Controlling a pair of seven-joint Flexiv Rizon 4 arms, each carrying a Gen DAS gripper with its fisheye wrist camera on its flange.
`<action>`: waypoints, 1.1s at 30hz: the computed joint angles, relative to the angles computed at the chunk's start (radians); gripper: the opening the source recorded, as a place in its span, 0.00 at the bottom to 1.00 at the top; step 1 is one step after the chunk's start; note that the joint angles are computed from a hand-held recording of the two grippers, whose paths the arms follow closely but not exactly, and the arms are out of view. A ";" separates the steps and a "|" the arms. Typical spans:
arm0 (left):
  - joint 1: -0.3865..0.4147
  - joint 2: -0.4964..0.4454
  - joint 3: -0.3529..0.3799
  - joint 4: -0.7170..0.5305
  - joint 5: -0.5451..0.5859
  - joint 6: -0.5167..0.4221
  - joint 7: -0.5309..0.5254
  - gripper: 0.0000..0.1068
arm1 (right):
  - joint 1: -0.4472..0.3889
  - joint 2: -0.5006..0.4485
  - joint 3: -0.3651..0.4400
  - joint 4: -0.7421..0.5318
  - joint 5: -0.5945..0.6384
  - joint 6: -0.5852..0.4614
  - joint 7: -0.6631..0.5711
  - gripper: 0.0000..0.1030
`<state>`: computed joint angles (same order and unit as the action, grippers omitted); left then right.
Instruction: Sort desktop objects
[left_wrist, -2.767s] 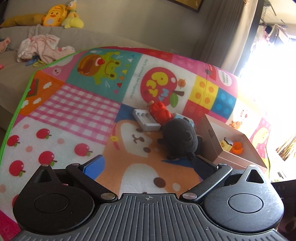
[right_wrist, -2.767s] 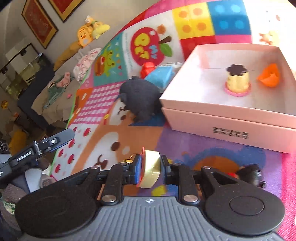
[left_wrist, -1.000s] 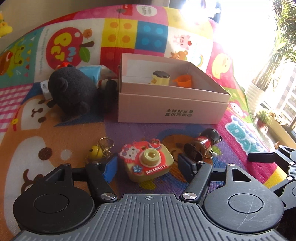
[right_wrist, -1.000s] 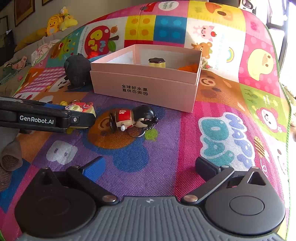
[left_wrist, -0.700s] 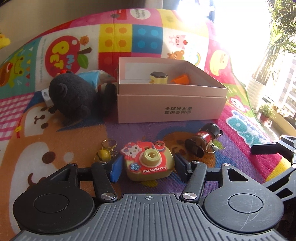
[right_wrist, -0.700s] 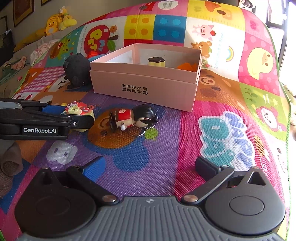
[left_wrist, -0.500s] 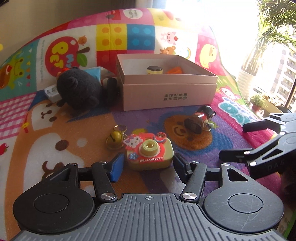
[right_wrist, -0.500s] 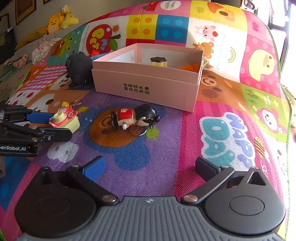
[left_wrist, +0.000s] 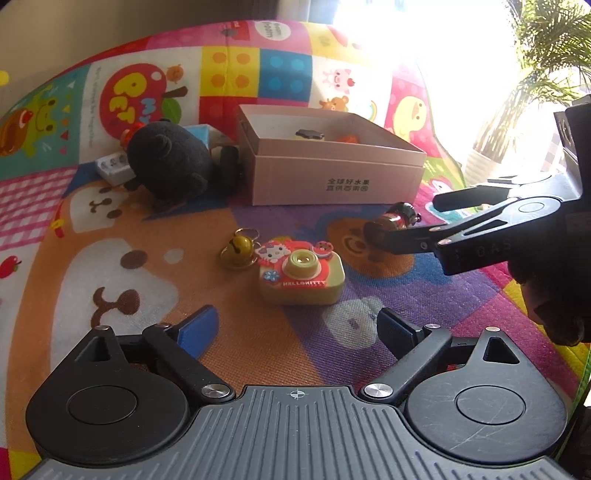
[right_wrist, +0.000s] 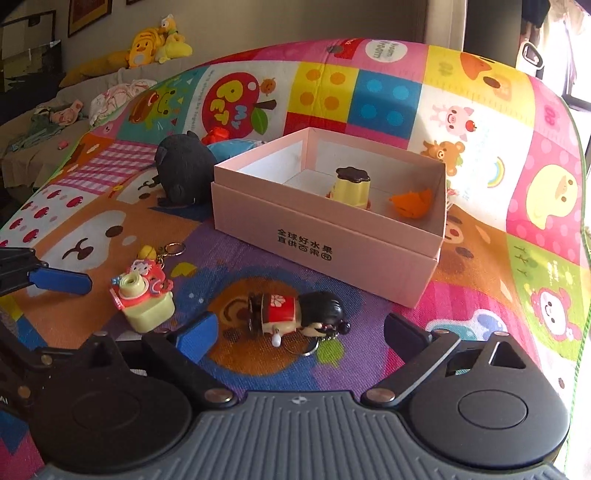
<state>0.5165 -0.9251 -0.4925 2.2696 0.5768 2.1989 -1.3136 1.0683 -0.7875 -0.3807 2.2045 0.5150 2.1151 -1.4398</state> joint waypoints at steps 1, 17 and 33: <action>0.000 -0.001 0.000 0.000 0.000 0.002 -0.001 0.90 | -0.011 0.000 0.003 -0.013 -0.011 -0.021 0.002 0.86; -0.120 0.017 0.022 -0.067 -0.073 0.005 -0.027 0.83 | 0.054 0.058 0.014 0.108 0.050 0.043 0.009 0.62; -0.214 0.103 0.142 0.012 -0.060 0.047 0.006 0.58 | 0.160 0.097 -0.001 0.181 0.122 0.017 0.035 0.62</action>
